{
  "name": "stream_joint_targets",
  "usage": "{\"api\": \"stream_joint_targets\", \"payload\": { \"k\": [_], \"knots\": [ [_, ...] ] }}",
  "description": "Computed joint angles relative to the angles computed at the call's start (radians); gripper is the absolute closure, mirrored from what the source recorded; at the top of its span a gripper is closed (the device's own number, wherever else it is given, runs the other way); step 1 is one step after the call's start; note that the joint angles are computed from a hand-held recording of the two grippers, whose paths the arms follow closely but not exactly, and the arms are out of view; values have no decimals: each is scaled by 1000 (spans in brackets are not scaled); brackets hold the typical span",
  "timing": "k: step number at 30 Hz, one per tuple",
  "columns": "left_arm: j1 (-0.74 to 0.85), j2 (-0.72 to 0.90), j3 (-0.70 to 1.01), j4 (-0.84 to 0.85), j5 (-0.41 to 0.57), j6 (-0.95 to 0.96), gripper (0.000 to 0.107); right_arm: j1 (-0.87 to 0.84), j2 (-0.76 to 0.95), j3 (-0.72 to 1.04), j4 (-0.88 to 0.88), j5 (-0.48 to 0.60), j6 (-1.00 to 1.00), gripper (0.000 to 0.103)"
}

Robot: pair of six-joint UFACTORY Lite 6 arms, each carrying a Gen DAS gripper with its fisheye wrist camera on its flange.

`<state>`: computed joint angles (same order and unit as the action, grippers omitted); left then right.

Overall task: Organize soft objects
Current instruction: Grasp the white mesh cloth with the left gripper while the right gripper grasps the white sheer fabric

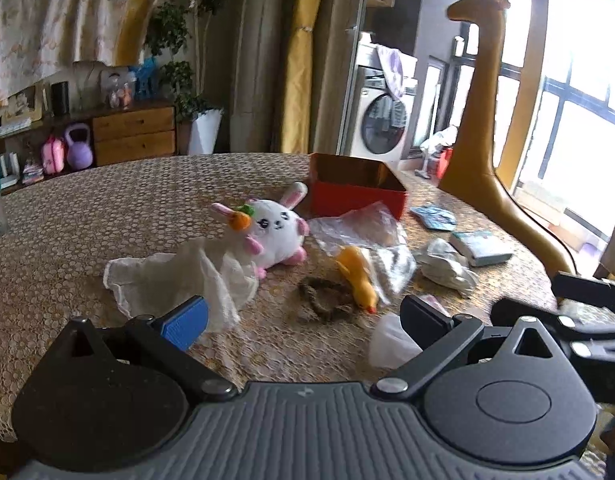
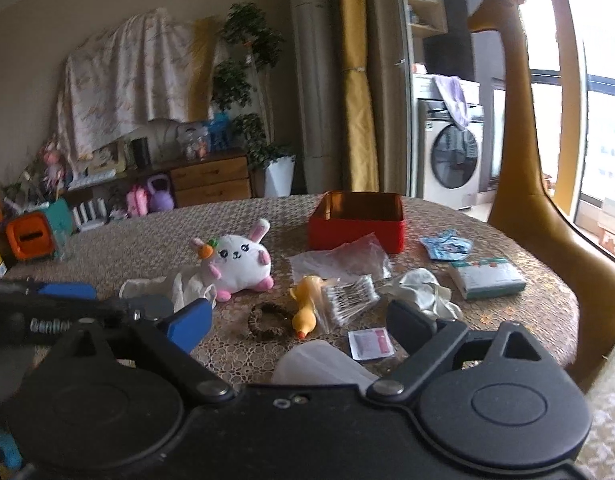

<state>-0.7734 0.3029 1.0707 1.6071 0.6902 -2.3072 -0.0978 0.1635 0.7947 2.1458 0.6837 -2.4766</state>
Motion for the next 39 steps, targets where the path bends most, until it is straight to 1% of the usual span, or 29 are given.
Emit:
{"api": "stream_joint_targets", "payload": {
  "k": [8, 12, 14, 17, 20, 24, 26, 28, 31, 35, 39],
  "knots": [
    [174, 81, 73, 25, -107, 14, 4, 25, 160, 192, -156, -72, 99, 10],
    [255, 156, 150, 1, -157, 83, 4, 32, 264, 320, -333, -121, 212, 10],
    [297, 208, 199, -47, -185, 148, 4, 43, 324, 386, -417, -158, 260, 12],
    [365, 282, 265, -110, -243, 212, 4, 57, 400, 463, -494, -197, 286, 13],
    [422, 357, 339, -177, -283, 296, 4, 63, 465, 538, -590, -210, 358, 14],
    [503, 454, 447, -379, -376, 523, 4, 70, 550, 647, -746, -212, 516, 14],
    [527, 495, 500, -501, -382, 649, 4, 74, 589, 697, -812, -213, 578, 14],
    [542, 525, 538, -550, -385, 707, 4, 80, 623, 743, -882, -215, 650, 14],
    [555, 562, 578, -575, -417, 776, 4, 87, 672, 805, -963, -215, 739, 15],
    [567, 629, 656, -723, -413, 936, 4, 98, 729, 870, -1045, -219, 830, 17],
    [571, 681, 707, -775, -394, 1000, 5, 106, 761, 898, -1091, -220, 869, 18]
  ]
}}
